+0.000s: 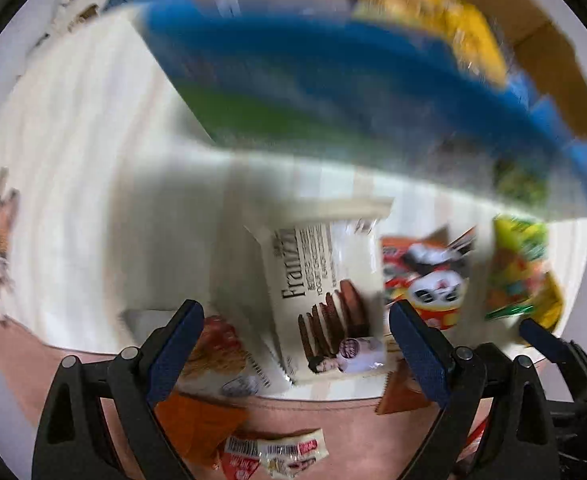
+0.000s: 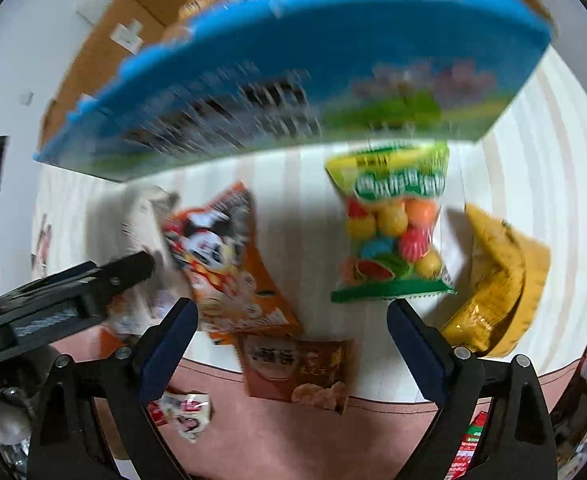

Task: Organize snacks
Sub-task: 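Lift both tools out of the box and move back to the snacks, then grasp the Franzzi cookie pack with left tool while right tool grasps panda packet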

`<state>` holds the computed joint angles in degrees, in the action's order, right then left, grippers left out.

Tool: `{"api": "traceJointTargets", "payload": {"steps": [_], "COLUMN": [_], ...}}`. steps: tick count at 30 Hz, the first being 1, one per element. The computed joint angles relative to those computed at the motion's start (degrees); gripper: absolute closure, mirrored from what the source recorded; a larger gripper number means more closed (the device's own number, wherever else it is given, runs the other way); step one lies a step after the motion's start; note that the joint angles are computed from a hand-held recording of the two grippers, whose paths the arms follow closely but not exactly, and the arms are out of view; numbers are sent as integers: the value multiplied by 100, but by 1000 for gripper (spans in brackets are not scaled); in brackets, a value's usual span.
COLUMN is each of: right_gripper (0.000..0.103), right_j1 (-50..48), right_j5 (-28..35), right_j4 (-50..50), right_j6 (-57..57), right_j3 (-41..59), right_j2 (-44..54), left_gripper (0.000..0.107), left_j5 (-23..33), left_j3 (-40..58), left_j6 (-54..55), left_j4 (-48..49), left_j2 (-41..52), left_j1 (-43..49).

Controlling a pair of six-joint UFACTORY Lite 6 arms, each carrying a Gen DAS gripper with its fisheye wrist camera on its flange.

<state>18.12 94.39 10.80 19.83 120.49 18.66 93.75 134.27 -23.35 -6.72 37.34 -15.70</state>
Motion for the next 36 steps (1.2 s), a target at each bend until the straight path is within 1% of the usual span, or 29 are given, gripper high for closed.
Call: {"api": "traceJointTargets", "payload": {"steps": [1,2,3,5,6,7,8,9,10,14,17,18,22,25,28,29,31,32,33,34,35,36], "right_gripper": [6,7,10,12,12,12,12,12,12,12,12,12,12,12,12,12,12,14,20,26,40,42], "right_j1": [-9,-24,-15,23,47,71,89,116,148,276,388,432,694,992,1362,1449,1596,1643,1686,1748,1803,1757], "right_j5": [-139,-275,-385,-512,-574,-630,-654,-693,-751,-862,-839,-844,-899,-951,-992,-983,-1021,-1045,-1056,-1022,-995,-1038], "right_j4": [-2,23,5,-35,-37,-38,-39,-43,-43,-46,-54,-66,-63,-32,-270,-366,-582,-674,-786,-969,-1140,-1157], "right_j6": [6,1,9,12,20,44,67,94,125,235,310,336,479,601,707,765,907,925,947,1021,1102,1100], "right_j3": [-320,-637,-887,-1176,-1307,-1444,-1512,-1594,-1686,-1753,-1556,-1514,-1274,-949,-550,-447,-283,-256,-235,-199,-178,-298], "right_j2": [-157,-317,-452,-615,-691,-767,-802,-850,-903,-949,-829,-802,-567,-208,300,443,708,764,807,837,838,740], "left_gripper": [12,12,12,12,15,19,31,46,46,46,46,46,46,46,46,46,46,44,44,44,43,43], "left_j5": [-193,-248,-277,-322,-343,-373,-472,-498,-381,-337,-349,-458,-524,-579,-568,-684,-731,-724,-709,-674,-633,-687], "left_j3": [-335,-429,-413,-360,-347,-330,-419,-457,-395,-453,-634,-871,-1409,-1783,-1987,-2234,-2408,-2453,-2452,-2470,-2388,-2513], "left_j6": [43,61,74,101,111,132,159,225,233,337,398,401,522,627,726,776,890,954,995,1050,1091,1126], "left_j4": [-25,17,104,191,226,284,311,211,176,303,368,395,523,568,599,646,583,485,378,254,163,57], "left_j2": [-134,-166,-147,-143,-152,-174,-238,-282,-264,-414,-572,-701,-1131,-1417,-1610,-1735,-1860,-1881,-1862,-1861,-1775,-1840], "left_j1": [-19,-64,-127,-187,-202,-221,-242,-204,-177,-198,-149,-129,92,301,483,562,754,878,962,1087,1187,1289]}}
